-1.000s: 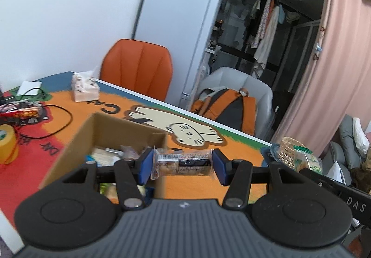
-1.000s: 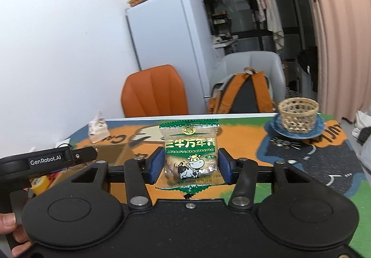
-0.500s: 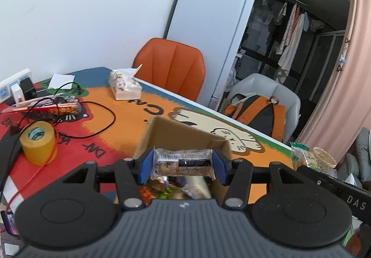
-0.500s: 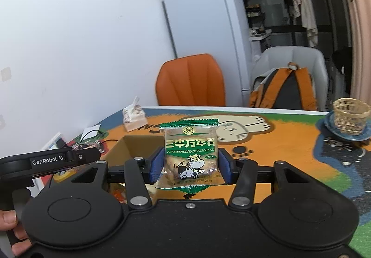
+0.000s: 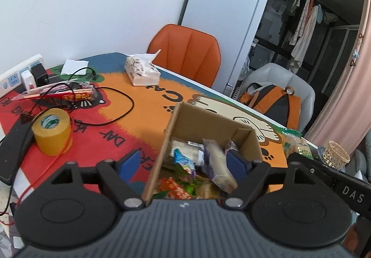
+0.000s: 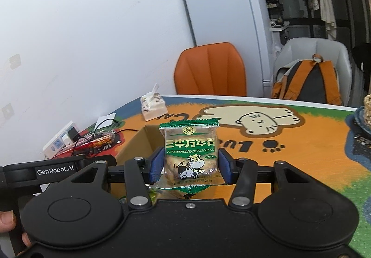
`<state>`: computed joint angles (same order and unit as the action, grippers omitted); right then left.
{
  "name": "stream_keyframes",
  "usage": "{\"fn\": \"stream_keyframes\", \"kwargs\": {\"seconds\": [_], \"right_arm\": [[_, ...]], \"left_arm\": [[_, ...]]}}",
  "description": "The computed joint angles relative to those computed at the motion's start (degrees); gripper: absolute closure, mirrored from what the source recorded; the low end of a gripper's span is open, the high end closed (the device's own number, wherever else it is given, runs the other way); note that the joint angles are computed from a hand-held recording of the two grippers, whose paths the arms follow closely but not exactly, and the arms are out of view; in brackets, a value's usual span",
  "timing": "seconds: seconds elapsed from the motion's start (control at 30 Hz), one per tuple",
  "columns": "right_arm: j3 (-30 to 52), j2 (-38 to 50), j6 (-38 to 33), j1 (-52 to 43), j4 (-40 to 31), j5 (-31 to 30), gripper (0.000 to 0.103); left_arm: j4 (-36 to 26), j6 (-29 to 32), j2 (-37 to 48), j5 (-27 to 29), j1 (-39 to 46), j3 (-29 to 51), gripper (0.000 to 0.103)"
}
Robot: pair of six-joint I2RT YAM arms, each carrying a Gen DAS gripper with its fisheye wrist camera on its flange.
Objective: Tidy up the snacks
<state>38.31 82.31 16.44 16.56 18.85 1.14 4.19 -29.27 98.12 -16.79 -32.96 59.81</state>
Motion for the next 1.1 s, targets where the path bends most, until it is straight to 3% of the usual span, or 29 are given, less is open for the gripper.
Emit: {"fn": "stream_keyframes", "kwargs": {"seconds": [0.2, 0.27, 0.53, 1.1], "right_arm": [[1.19, 0.06, -0.65, 1.98, -1.38, -1.39, 0.051], [0.94, -0.61, -0.73, 2.62, -1.98, -0.91, 0.043], [-2.16, -6.00, 0.84, -0.52, -6.30, 0.22, 0.043], [-11.89, -28.35, -1.03, -11.93, -17.83, -3.22, 0.003]], "left_arm": [[0.11, -0.47, -1.24, 0.27, 1.26, -1.87, 0.022], [0.10, -0.70, -1.40, 0.46, 1.44, -2.27, 0.020], [-0.88, -1.44, -1.30, 1.34, 0.25, -2.90, 0.013], [-6.69, -0.11, -3.49, -2.53, -8.28, -0.22, 0.003]]}}
